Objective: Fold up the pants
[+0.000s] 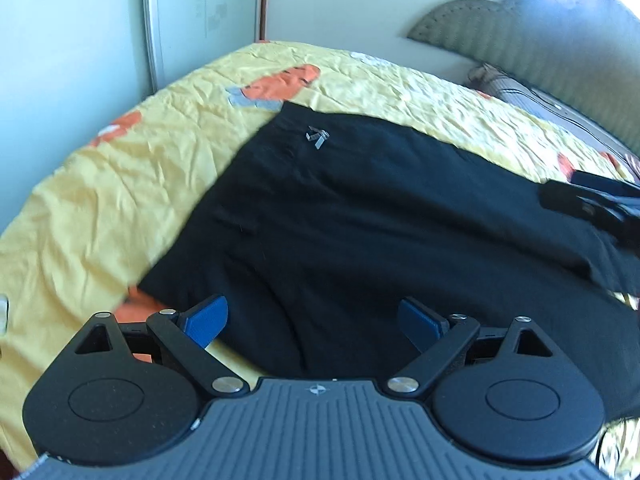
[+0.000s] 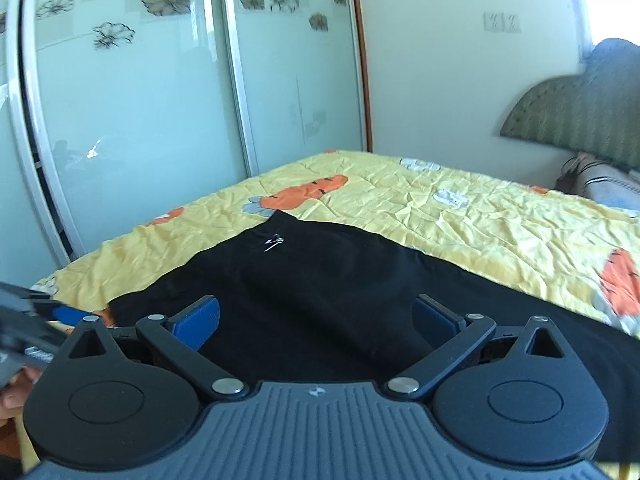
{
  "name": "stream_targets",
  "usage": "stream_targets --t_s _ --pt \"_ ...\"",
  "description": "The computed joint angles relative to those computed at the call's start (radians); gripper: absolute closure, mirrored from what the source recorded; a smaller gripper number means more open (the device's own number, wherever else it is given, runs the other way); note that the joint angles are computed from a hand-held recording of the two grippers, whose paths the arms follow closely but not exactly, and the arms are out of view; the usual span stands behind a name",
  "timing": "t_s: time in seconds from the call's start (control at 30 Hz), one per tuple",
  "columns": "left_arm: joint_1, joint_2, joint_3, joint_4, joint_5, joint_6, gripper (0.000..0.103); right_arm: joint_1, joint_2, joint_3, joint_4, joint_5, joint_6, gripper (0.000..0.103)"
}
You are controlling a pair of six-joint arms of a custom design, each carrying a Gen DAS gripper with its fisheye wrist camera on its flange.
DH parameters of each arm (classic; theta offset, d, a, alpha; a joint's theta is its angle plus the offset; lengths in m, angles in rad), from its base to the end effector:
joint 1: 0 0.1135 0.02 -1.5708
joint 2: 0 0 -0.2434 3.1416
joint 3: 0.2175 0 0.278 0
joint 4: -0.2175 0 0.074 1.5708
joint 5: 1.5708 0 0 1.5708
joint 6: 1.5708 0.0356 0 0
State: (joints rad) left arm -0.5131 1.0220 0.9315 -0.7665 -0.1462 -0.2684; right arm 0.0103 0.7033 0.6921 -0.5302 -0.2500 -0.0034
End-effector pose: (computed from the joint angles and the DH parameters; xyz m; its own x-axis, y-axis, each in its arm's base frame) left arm 0.2119 -0.1134 0.2738 -0.7417 0.1168 -0.6605 0.2135 0.9746 -0.0674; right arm 0.1993 0.0109 0.2720 -0.5145 -0.0086 -0.8574 -0.2237 0.9667 0.1246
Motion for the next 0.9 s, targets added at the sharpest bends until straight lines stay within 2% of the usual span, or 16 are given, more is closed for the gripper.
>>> stream_targets --t_s 0.03,0.13,0.27,0.33,0.4,0.5,0.6,0.63,0.7,0.73,0.8,0.9 --pt "0.014 0.026 0.019 0.014 -0.001 0.005 0.01 -0.06 0.122 0.049 0.02 -0.069 -0.05 0.0" --pt "0.045 0.102 0.074 0.06 -0.009 0.036 0.01 -0.1 0.447 0.207 0.081 -0.084 -0.154 0.0" --pt "0.061 0.246 0.187 0.082 -0.047 0.064 0.013 -0.155 0.783 0.41 0.122 -0.198 -0.24 0.001" --pt "0.073 0.317 0.25 0.084 -0.034 0.062 0.014 -0.17 0.887 0.494 0.127 -0.254 -0.267 0.001" --pt "0.081 0.385 0.31 0.095 -0.022 0.066 0.014 -0.181 0.999 0.615 0.071 -0.317 -0.299 0.001" --pt "0.091 0.51 0.434 0.07 0.028 0.057 0.013 -0.181 1.13 0.765 -0.003 -0.349 -0.322 0.001" --pt "0.09 0.638 0.574 0.035 0.038 0.025 0.013 -0.179 1.27 0.94 -0.097 -0.368 -0.318 0.001" --pt "0.088 0.678 0.617 0.033 0.031 0.016 0.013 -0.178 1.301 0.977 -0.116 -0.369 -0.323 0.004" --pt "0.087 0.76 0.705 0.025 0.018 -0.005 0.013 -0.167 1.355 1.043 -0.161 -0.353 -0.346 0.033" --pt "0.09 0.803 0.755 0.018 0.022 -0.02 0.012 -0.162 1.348 1.027 -0.137 -0.348 -0.361 0.036" --pt "0.106 0.905 0.888 -0.035 0.063 -0.047 0.012 -0.157 1.351 1.034 -0.149 -0.365 -0.379 0.085" --pt "0.143 1.069 1.117 -0.148 0.162 -0.109 0.014 -0.127 1.243 0.894 -0.056 -0.305 -0.427 0.094"
